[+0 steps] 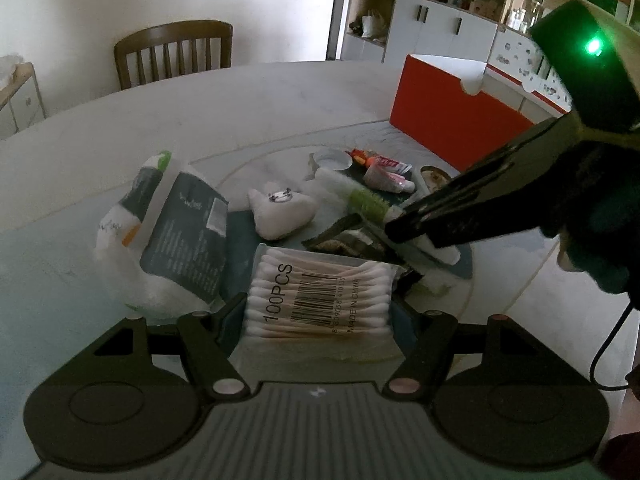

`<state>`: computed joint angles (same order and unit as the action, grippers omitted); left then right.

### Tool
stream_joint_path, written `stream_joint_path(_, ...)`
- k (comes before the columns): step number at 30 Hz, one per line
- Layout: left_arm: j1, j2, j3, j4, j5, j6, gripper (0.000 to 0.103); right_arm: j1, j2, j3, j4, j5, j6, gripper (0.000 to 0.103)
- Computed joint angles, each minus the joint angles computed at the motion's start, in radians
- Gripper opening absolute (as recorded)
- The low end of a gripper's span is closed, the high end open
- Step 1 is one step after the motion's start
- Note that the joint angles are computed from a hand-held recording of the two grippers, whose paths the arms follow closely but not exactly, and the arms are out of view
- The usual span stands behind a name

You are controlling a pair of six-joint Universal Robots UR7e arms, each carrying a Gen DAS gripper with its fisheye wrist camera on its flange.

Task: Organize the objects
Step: 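Lift the swab pack and tube and carry both toward the red box, then lower the swab pack and tube into the box and open both tools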

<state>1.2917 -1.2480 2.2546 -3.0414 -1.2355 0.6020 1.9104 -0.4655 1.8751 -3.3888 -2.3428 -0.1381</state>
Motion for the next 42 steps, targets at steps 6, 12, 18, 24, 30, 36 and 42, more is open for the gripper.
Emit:
stream_joint_path(6, -0.057, -0.026, 0.017, 0.003, 0.006, -0.005, 0.072, 0.031, -0.092, 0.080, -0.049, 0.038, 0.027, 0.016)
stream_joint_path(12, -0.132, -0.038, 0.027, 0.014, -0.001, -0.032, 0.072, 0.054, -0.195, 0.166, -0.093, 0.054, 0.046, 0.016)
stream_joint_path(18, -0.218, -0.003, 0.018, 0.002, -0.011, -0.078, 0.072, 0.035, -0.293, 0.243, -0.136, 0.086, 0.032, 0.016)
stream_joint_path(24, -0.304, 0.068, -0.009, -0.039, -0.017, -0.093, 0.072, 0.006, -0.395, 0.316, -0.186, 0.095, -0.007, 0.016)
stream_joint_path(30, -0.374, 0.167, -0.063, -0.071, -0.015, -0.126, 0.072, -0.044, -0.492, 0.378, -0.235, 0.100, -0.070, 0.016)
stream_joint_path(36, -0.423, 0.276, -0.130, -0.100, 0.006, -0.142, 0.072, -0.121, -0.572, 0.414, -0.274, 0.109, -0.136, 0.016)
stream_joint_path(42, -0.444, 0.380, -0.220, -0.087, 0.022, -0.164, 0.072, -0.206, -0.624, 0.422, -0.278, 0.135, -0.182, 0.016)
